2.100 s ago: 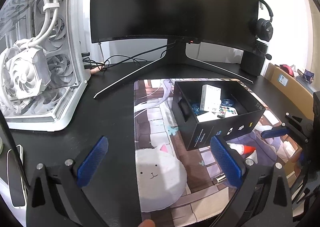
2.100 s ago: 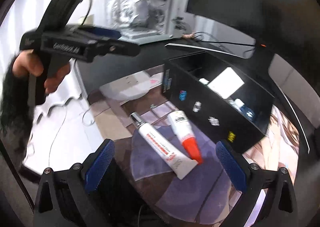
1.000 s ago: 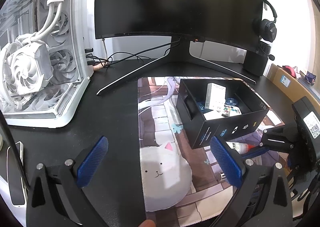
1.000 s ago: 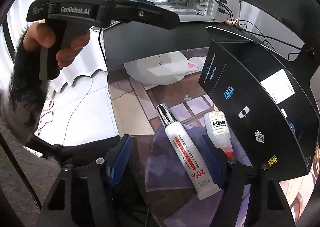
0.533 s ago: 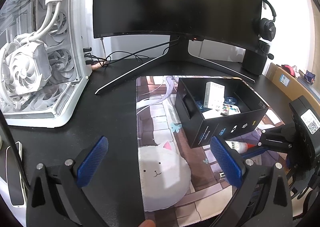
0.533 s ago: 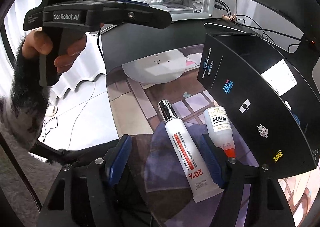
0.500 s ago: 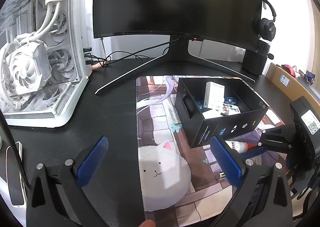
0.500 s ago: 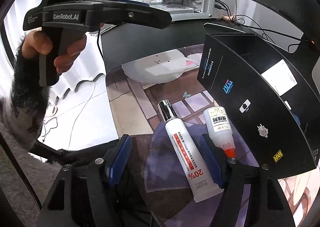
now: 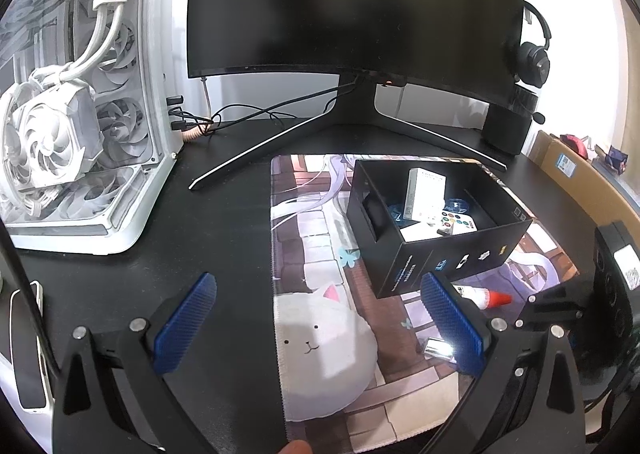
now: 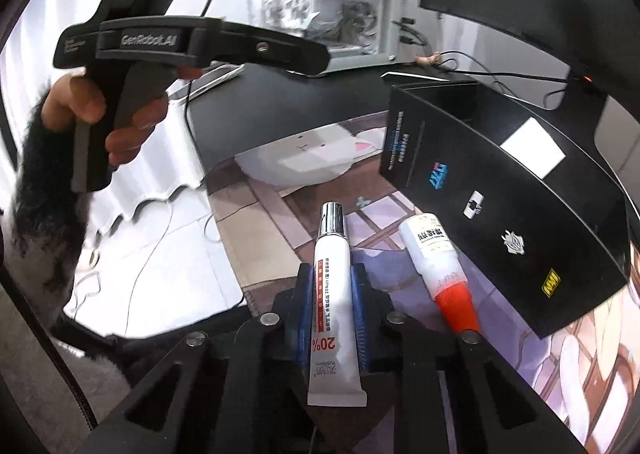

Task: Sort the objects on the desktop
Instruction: 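Grasp the white orange-capped glue bottle with the left tool while the right tool holds the tube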

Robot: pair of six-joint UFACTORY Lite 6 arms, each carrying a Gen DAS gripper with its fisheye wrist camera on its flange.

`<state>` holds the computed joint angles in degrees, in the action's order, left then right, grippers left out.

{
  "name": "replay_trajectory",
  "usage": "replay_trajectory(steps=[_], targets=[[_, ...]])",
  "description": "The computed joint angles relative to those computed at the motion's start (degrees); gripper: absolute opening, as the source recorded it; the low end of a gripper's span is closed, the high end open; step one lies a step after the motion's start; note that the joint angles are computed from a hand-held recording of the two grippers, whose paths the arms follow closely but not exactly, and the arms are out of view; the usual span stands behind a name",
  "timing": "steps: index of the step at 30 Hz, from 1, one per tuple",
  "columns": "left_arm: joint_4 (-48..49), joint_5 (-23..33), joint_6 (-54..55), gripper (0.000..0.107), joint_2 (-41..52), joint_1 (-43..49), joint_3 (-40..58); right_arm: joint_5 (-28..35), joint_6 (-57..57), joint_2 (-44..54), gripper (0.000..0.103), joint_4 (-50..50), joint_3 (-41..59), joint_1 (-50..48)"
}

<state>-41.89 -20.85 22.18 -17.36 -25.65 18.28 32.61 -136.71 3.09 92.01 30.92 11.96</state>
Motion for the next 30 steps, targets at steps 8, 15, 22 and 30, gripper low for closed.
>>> replay_trajectory(steps=[8, 15, 22, 30], targets=[[2.7, 2.4, -2.5, 0.103, 0.8, 0.4, 0.9, -0.2, -4.1, -1.8, 0.018, 5.1, -2.5, -0.2], [0.2, 1.2, 0.8, 0.103, 2.7, -2.6, 2.0, 0.6, -2.4, -3.5, 0.018, 3.5, -3.8, -2.2], [-1.2, 0.6, 1.8, 0.103, 5.4, -5.4, 3.6, 5.6, 1.2, -8.4, 0.018, -2.7, -7.6, -12.3], [-7.5, -1.5, 6.9, 0.103, 10.2, -11.2, 6.6, 13.6, 5.7, -11.8, 0.018, -9.2, -7.2, -25.7]])
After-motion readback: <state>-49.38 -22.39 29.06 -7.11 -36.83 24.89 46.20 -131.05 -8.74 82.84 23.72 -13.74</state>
